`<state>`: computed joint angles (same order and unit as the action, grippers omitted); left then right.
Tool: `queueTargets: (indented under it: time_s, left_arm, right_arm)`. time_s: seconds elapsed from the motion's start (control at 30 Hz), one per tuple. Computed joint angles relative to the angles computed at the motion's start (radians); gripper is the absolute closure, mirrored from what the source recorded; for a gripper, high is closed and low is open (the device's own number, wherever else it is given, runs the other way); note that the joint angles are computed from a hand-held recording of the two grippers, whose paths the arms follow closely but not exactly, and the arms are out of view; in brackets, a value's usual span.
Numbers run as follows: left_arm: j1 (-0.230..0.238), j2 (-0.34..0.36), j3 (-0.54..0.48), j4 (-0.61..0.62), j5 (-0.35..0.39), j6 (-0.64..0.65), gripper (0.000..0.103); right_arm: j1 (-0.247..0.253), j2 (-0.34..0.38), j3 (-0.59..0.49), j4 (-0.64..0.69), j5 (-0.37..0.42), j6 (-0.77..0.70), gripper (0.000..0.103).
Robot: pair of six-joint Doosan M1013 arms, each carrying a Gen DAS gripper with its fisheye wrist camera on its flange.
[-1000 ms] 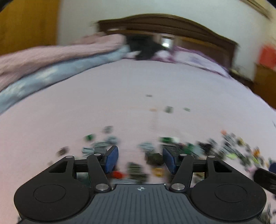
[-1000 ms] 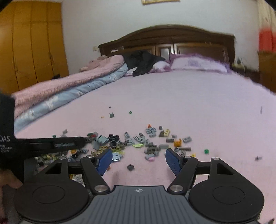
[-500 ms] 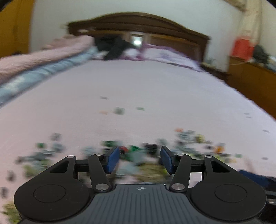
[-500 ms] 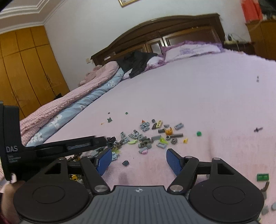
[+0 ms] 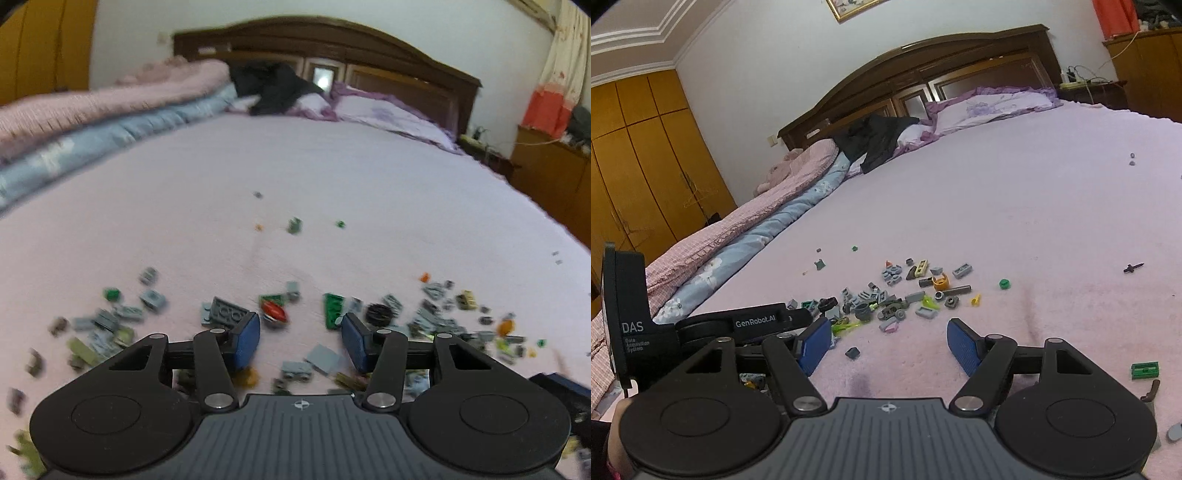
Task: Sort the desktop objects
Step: 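Grasp a grey Lego plate with the left gripper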
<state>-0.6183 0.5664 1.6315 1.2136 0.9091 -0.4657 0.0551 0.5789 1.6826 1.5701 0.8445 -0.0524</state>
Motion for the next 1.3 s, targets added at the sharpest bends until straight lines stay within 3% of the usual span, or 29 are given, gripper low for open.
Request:
queueTargets:
  time_s: [0.17, 0.3, 0.37, 0.6, 0.77, 0.9, 0.97, 1.07, 1.13, 1.2, 1.3]
  left_arm:
    - [-0.013, 0.010, -0.019, -0.005, 0.111, 0.028, 0.051]
    - [-0.029, 0.026, -0.059, -0.025, 0.260, 0.104, 0.039]
    - [-0.029, 0.033, -0.077, -0.042, 0.311, 0.128, 0.038]
    - [-0.019, -0.011, -0.012, -0.024, 0.167, 0.010, 0.039]
    - [-0.011, -0.012, 0.001, -0.027, 0.191, 0.003, 0.039]
    - [-0.011, -0.028, 0.010, -0.047, 0.244, 0.165, 0.039]
    - [-0.003, -0.038, 0.019, -0.076, 0.234, 0.276, 0.040]
    - [0.006, -0.071, 0.069, -0.068, 0.103, 0.313, 0.051]
    - [0.009, -0.093, 0.104, -0.024, -0.017, 0.290, 0.066]
    - [0.011, -0.110, 0.131, 0.028, -0.122, 0.263, 0.067]
    - [0.003, -0.120, 0.149, 0.086, -0.150, 0.215, 0.063]
  right_arm:
    - [-0.001, -0.003, 0.003, 0.002, 0.000, -0.002, 0.030]
    - [0.001, -0.006, 0.007, 0.005, -0.003, -0.011, 0.030]
    - [0.001, -0.007, 0.008, 0.006, -0.004, -0.015, 0.030]
    - [0.003, -0.006, 0.006, -0.006, -0.007, -0.003, 0.030]
    - [0.002, -0.006, 0.007, -0.006, -0.004, -0.001, 0.030]
    - [0.003, -0.004, 0.003, -0.017, -0.003, 0.014, 0.030]
    - [0.003, -0.003, 0.001, -0.024, -0.003, 0.022, 0.030]
    - [0.004, -0.003, 0.003, -0.025, -0.004, 0.016, 0.030]
    - [0.005, -0.005, 0.005, -0.024, -0.006, 0.006, 0.030]
    - [0.006, -0.008, 0.009, -0.020, -0.009, -0.006, 0.030]
    - [0.007, -0.011, 0.013, -0.016, -0.012, -0.018, 0.030]
